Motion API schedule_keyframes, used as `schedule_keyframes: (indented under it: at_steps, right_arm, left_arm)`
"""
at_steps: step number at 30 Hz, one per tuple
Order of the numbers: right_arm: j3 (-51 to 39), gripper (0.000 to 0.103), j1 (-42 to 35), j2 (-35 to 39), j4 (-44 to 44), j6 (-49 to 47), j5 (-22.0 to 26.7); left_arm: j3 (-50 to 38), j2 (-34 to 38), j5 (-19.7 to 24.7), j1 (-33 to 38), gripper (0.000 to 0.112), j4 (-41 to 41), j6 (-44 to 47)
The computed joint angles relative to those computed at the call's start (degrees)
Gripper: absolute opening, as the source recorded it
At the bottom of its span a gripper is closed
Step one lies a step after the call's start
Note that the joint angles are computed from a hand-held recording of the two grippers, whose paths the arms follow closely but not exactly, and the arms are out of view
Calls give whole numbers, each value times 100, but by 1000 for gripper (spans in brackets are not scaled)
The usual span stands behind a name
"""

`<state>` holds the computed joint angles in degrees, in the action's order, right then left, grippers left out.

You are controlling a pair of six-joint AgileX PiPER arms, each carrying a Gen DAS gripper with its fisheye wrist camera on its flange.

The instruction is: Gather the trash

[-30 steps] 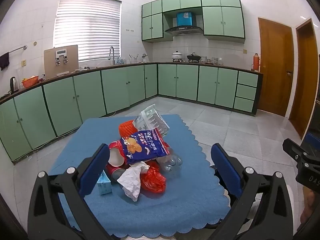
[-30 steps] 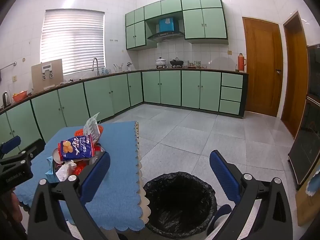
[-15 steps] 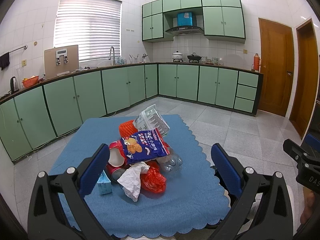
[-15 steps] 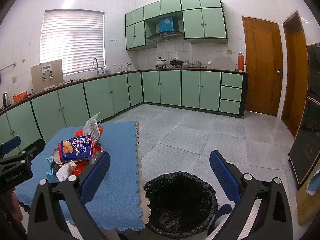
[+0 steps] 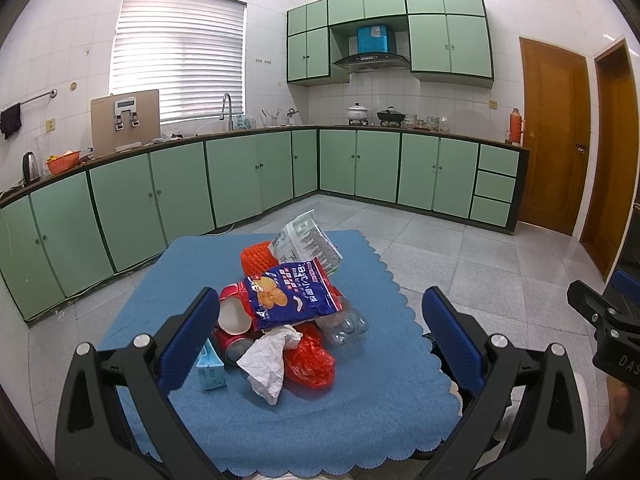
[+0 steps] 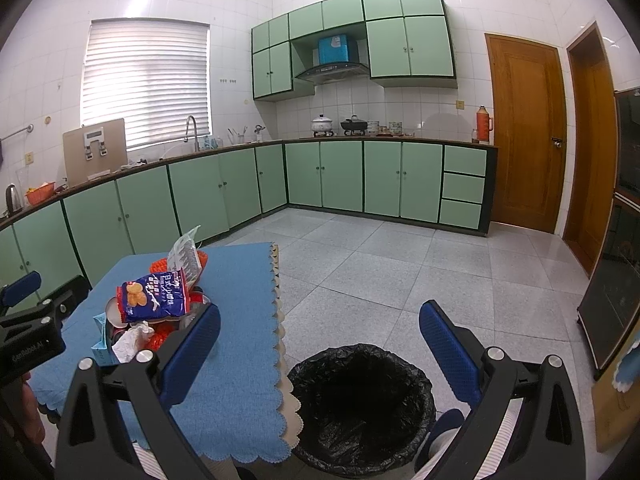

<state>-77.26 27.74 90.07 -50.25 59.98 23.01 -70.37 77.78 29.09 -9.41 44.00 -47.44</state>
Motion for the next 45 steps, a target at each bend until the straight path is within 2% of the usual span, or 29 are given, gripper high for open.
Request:
schedule_keyframes:
  at_steps: [36,45]
  right_arm:
    - [-43,97,59,88,-63,99,24]
    - [-33,97,31,158,-126,214,-22]
  left_arm:
    - [14,-16,-83,169,98,-215,230]
    - [50,83,-118,183,98,-57,40]
